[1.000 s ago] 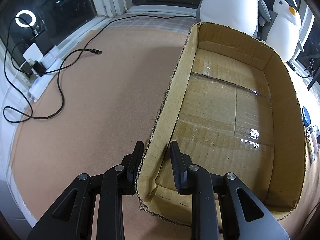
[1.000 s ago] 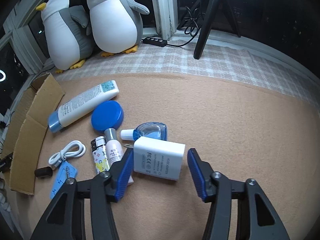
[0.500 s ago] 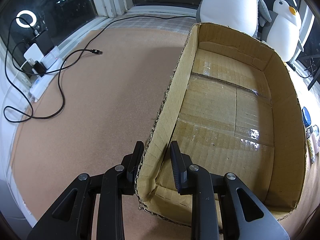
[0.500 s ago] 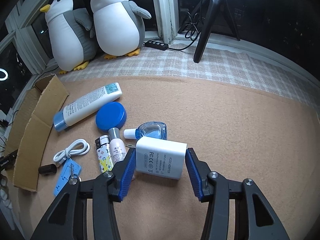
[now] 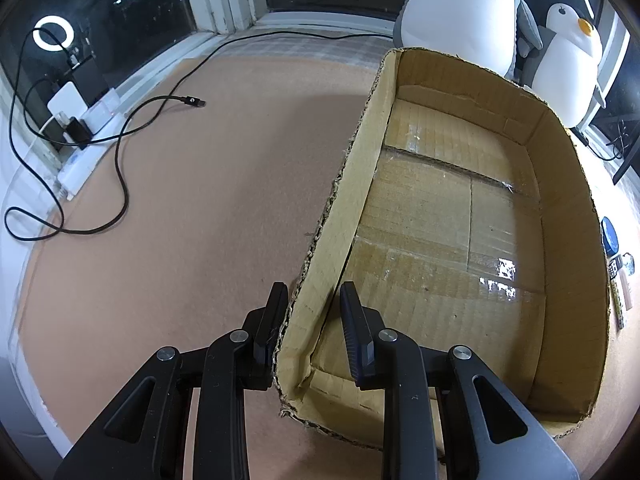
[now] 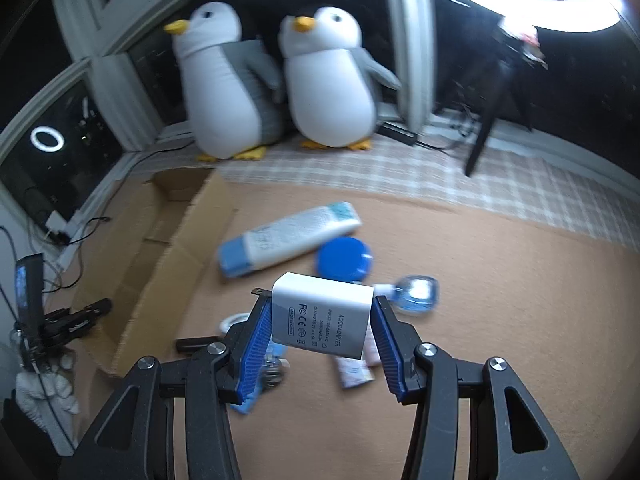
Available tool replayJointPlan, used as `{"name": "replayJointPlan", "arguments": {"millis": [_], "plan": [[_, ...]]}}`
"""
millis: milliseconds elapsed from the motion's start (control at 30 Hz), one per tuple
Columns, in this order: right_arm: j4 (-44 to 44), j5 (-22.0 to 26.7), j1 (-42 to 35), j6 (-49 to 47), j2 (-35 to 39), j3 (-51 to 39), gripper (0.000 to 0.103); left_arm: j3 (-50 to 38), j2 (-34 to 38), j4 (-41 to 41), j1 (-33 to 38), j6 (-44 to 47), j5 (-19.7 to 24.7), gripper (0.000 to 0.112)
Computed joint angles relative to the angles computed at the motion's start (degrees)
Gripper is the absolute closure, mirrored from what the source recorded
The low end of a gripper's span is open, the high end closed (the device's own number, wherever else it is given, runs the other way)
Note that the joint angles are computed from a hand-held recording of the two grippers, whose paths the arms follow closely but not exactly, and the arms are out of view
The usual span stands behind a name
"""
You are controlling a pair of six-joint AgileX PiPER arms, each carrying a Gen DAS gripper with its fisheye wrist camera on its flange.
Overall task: Organize rigid objects
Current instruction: 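Carry the charger into the cardboard box and open the right gripper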
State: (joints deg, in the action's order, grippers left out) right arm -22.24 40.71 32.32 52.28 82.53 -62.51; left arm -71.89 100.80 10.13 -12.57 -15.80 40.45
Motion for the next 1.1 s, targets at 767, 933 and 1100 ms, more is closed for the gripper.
{"name": "replayJointPlan", "arguments": {"millis": [767, 933, 1100], "plan": [[10.2, 0.7, 12.8, -12.9, 25.0, -27.3, 0.057, 1.2, -0.4, -2.6, 1.1, 2.9, -1.8, 0.088], [11.7, 1.1, 13.0, -14.1, 27.1, -29.0, 0.057, 1.4, -0.5, -2.3, 1.0, 2.6, -1.9, 0.088], [11.9, 1.5, 13.4, -14.9, 28.2, -30.1, 0.057, 1.5, -0.6, -2.2, 0.8, 2.4, -1.9, 0.088]]}}
